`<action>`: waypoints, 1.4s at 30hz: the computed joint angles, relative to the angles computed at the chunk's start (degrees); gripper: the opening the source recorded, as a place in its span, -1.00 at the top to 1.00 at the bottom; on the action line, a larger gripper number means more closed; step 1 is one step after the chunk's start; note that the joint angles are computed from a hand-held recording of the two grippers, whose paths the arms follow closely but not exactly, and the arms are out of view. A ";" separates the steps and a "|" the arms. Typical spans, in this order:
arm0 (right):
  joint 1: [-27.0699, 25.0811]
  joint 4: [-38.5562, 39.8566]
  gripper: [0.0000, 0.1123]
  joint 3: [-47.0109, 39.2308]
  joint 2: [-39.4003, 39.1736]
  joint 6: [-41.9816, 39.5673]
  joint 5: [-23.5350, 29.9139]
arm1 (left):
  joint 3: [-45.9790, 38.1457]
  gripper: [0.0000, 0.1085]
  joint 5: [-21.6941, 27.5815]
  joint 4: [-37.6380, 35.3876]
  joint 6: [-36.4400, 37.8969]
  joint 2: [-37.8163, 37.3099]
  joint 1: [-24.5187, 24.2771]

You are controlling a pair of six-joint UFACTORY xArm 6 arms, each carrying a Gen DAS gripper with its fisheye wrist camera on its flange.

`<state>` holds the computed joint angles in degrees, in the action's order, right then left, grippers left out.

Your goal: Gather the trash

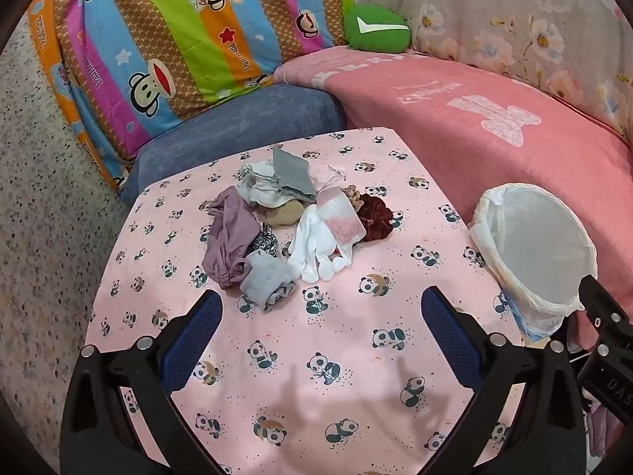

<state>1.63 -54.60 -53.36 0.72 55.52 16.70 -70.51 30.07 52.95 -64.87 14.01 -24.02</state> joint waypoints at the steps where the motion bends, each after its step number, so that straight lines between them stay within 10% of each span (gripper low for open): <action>1: 0.00 -0.01 -0.75 0.05 -0.10 0.01 -0.04 | -0.13 -0.77 0.10 -0.07 0.02 0.10 0.00; 42: -0.01 -0.11 -0.74 -0.40 -0.97 -0.30 0.24 | 0.31 -0.77 -0.87 2.15 -2.20 -1.14 0.42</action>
<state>1.62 -54.71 -53.77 -0.25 55.23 16.95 -70.20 29.20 55.10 -67.07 12.87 -23.59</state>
